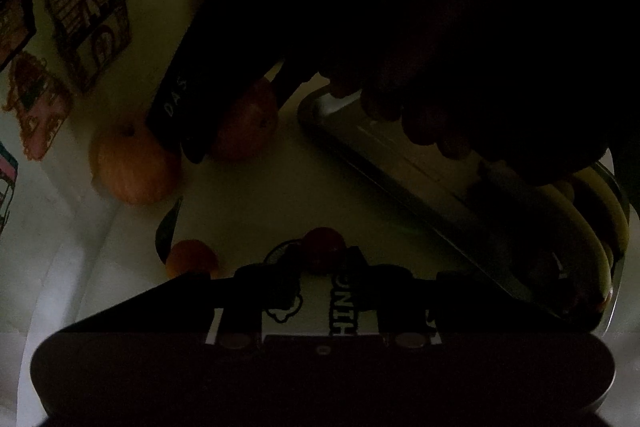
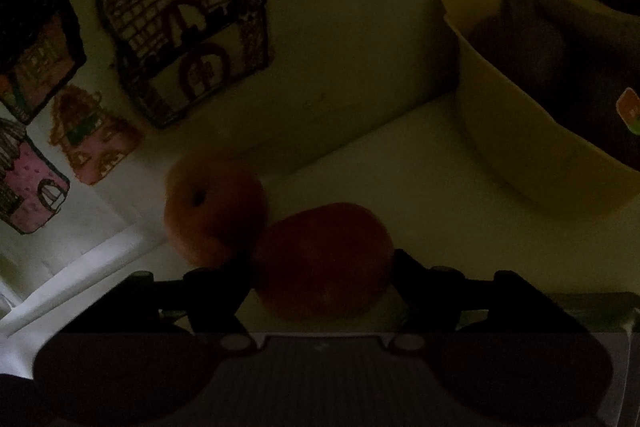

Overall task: Organize fruits
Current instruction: 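Carry the apple and cherry tomato over the tray with both tools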

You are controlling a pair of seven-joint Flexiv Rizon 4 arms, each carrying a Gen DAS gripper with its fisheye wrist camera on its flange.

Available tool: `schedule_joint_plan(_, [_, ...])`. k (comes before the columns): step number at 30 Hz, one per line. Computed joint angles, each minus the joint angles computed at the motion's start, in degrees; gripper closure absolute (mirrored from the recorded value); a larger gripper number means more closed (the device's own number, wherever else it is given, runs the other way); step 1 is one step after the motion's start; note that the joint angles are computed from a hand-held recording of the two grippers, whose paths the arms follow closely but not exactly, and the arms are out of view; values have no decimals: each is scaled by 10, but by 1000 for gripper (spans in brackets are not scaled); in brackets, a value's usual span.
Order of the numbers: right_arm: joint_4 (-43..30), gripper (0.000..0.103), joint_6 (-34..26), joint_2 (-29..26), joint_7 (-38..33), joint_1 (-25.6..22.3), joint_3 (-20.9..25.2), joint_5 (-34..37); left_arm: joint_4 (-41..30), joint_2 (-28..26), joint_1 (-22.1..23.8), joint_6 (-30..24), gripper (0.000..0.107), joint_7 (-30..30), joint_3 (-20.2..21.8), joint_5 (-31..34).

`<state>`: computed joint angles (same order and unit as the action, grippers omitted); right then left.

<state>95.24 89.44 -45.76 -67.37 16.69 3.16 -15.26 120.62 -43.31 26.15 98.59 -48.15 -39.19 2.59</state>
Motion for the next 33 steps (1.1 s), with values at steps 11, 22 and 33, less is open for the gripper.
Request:
schedule_joint_plan(11, [36, 27, 48, 5, 15, 6, -7, 13, 4, 6, -14, 9, 82, -18, 12, -1])
schedule_joint_plan(22, [84, 27, 121, 9, 9, -48, 55, 25, 23, 18, -2, 16, 82, -51, 8, 1])
schedule_joint_plan(33, [180, 27, 239, 59, 43, -56, 51, 51, 33, 27, 26, 19, 82, -78, -18, 11])
